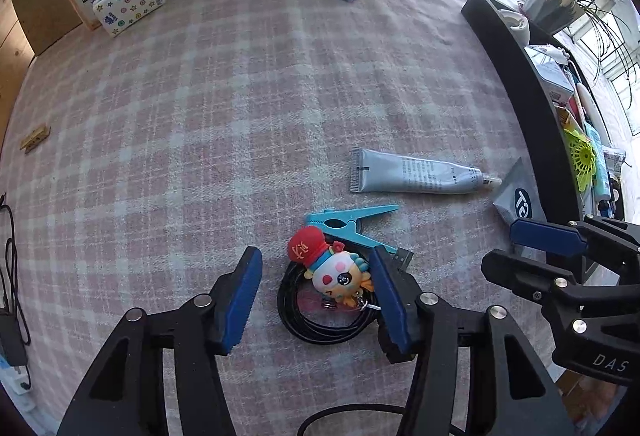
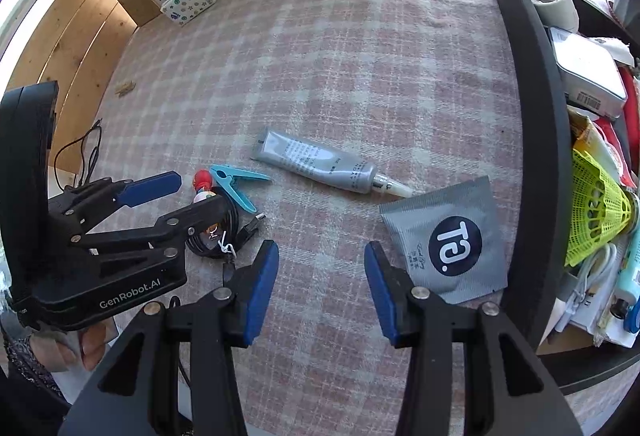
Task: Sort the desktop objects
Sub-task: 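Move the left tool to the clown keychain while the right tool reaches the grey tube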
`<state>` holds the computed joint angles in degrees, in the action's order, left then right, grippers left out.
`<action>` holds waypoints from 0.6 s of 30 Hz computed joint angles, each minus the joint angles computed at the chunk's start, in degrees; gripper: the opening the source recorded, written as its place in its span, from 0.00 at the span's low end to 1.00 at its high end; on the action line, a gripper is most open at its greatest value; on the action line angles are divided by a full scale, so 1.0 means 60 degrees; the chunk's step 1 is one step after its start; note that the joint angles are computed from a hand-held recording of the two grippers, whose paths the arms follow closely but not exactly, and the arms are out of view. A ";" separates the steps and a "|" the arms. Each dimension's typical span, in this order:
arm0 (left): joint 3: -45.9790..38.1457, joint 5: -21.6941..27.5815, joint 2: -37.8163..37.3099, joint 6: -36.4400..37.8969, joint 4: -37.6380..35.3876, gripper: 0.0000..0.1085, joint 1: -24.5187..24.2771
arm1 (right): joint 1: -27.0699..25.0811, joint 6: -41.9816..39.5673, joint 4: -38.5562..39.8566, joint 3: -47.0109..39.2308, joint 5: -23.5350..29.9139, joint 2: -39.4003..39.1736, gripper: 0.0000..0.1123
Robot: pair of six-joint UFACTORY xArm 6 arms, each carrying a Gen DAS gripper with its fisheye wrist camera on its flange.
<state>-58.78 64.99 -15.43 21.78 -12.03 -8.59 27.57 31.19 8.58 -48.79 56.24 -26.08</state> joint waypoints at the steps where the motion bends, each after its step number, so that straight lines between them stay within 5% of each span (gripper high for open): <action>1: -0.0007 0.0055 0.0024 -0.0005 -0.0028 0.38 0.0033 | -0.0073 -0.0057 -0.0005 0.0011 0.0048 -0.0056 0.39; 11: -0.0439 0.0188 0.0287 0.0243 -0.0581 0.37 0.0570 | -0.0271 -0.1727 -0.1238 -0.1579 0.0610 0.1329 0.39; 18: -0.0743 0.0403 0.0385 0.0108 -0.0982 0.37 0.1077 | -0.0304 -0.3094 -0.1299 -0.2168 0.0834 0.2199 0.51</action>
<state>-63.24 67.41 -13.12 22.44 -17.92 -2.13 25.75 12.63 0.79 -61.80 61.25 -12.88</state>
